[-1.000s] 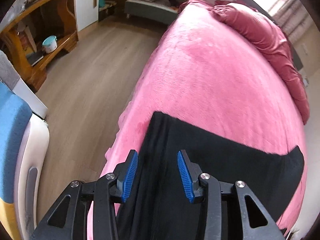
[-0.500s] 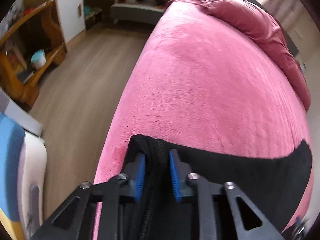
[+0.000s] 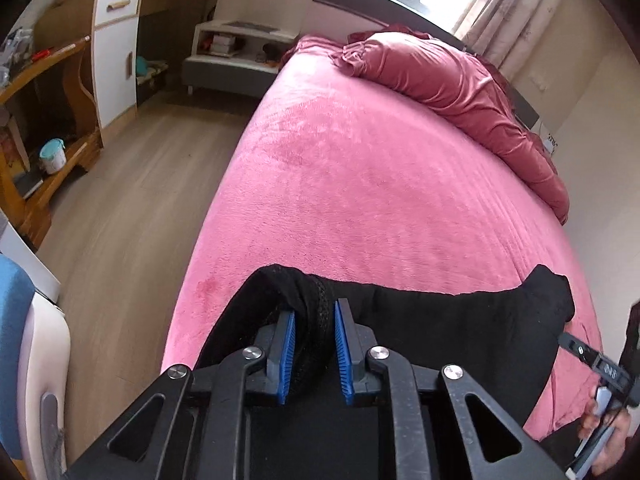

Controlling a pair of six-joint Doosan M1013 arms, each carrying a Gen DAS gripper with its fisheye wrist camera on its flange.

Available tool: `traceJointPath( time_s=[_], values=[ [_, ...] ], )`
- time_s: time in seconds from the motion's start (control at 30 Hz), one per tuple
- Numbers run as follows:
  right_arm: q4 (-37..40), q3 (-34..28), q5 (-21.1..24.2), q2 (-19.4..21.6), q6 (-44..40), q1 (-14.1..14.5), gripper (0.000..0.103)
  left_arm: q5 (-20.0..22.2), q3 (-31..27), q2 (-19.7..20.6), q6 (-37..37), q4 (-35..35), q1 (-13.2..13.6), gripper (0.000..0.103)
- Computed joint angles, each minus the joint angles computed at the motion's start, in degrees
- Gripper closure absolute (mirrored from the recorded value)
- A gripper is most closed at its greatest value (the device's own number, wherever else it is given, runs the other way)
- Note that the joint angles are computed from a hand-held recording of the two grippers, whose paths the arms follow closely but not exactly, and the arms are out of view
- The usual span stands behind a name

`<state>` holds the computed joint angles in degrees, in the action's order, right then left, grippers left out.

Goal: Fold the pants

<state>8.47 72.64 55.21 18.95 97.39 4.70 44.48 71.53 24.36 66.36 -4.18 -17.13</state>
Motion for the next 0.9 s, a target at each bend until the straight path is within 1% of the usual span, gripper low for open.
traceJointPath(
  time_s=[0.07,0.13,0.33,0.4,0.43,0.47,0.53,0.6,0.63,0.67,0.7,0.77,0.83,0.9],
  values=[
    [-0.9,-2.0,0.9,1.6,0.0,0.7,0.037,-0.8,0.5,-0.4,-0.4,0.5,-0.2,0.085],
    [-2.1,-4.3,2.0,3.3,-0.1,1.2,0.040,-1.6,1.0,-0.6,0.1,-0.5,-0.2,0.086],
    [-4.5,-12.4,8.2,9.8,1.0,2.2,0.040,-3.7,2.4,-2.3,1.6,-1.4,-0.8,0.086],
    [-5.8,-14.4,9.6,11.4,0.6,2.6,0.039,-4.0,2.9,-2.8,2.2,-1.8,-0.8,0.086],
    [-5.4,-15.6,11.0,12.4,-0.6,2.7,0.039,-4.2,3.0,-3.0,2.4,-2.0,-0.7,0.086],
    [-6.4,-17.2,13.2,13.7,-1.3,2.9,0.039,-4.3,3.1,-3.1,2.3,-2.0,-0.7,0.086],
    [-9.3,-18.9,15.8,15.3,-2.3,3.6,0.037,-4.9,3.5,-3.5,2.2,-2.7,-0.4,0.086],
    [-9.6,-19.2,15.7,15.7,-3.2,3.7,0.038,-5.3,3.9,-3.8,2.2,-3.3,-0.2,0.086],
    [-9.4,-19.0,15.4,15.6,-3.7,3.6,0.041,-5.3,3.9,-3.9,2.0,-3.0,-0.2,0.086],
    [-8.0,-18.8,15.0,15.5,-5.0,3.4,0.061,-5.4,4.0,-4.0,2.0,-2.8,-0.2,0.086],
    [-8.1,-18.5,14.8,15.2,-5.7,3.5,0.087,-5.5,4.0,-4.1,1.9,-2.7,-0.3,0.086],
    [-7.5,-18.1,14.6,14.7,-7.0,3.3,0.096,-5.7,4.1,-4.4,1.8,-2.5,-0.4,0.086],
    [-6.2,-17.0,13.5,13.6,-7.5,2.9,0.097,-6.1,4.3,-4.8,1.5,-2.1,-0.5,0.086],
    [-4.6,-15.1,11.0,11.8,-7.3,2.4,0.097,-5.9,4.2,-5.2,1.4,-1.4,-0.7,0.086]
  ],
)
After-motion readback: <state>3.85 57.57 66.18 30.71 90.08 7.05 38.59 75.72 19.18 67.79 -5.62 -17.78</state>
